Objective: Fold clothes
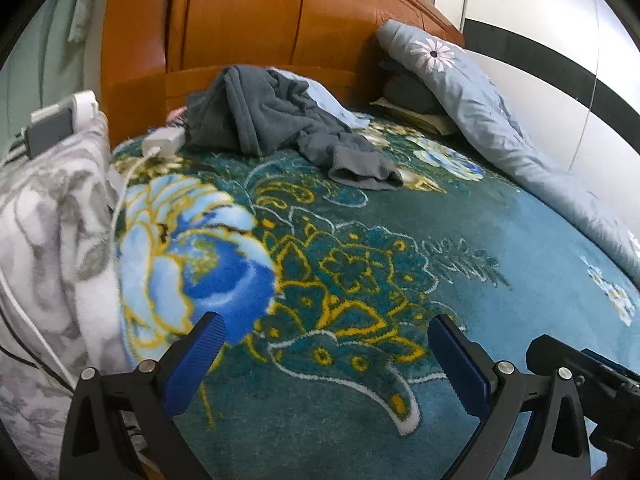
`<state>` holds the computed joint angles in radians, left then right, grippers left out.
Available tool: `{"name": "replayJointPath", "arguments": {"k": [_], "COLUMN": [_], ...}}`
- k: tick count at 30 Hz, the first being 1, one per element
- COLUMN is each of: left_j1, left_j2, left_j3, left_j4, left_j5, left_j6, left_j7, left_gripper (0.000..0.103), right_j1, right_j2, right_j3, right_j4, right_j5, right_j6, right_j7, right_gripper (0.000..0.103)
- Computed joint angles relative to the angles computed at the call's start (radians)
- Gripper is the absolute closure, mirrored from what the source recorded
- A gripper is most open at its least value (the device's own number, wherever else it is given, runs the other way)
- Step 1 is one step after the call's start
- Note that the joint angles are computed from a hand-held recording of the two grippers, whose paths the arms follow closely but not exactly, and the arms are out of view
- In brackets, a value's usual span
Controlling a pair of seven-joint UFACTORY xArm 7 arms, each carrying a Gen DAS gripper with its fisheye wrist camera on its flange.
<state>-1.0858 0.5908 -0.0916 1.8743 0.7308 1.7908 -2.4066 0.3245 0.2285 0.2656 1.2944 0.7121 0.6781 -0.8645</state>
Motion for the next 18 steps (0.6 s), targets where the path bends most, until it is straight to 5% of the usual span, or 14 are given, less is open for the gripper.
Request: {"name": "replayJointPath", "arguments": {"k": [3,18], "left_j1": [0.023,0.051], "left_j2": [-0.038,0.014], "left_j3": [-0.011,-0.011], "left_j4": [-0.069,0.011], "left_j5": [-0.012,-0.082], "left_j6": [-0.071,-0.046], "left_j7": [-0.027,0.067], "left_gripper": [0.0,0.0], "right_j1": [0.004,0.01], "right_j2": [0.002,0.041], "right_j3": [-0.001,0.008], "right_j4": [-0.002,-0.011], "right_j5": [-0.008,-0.107], "right_j6": [-0.011,-0.112], "right_j7": [0.007,0.087], "right_gripper": [0.0,0.0]}}
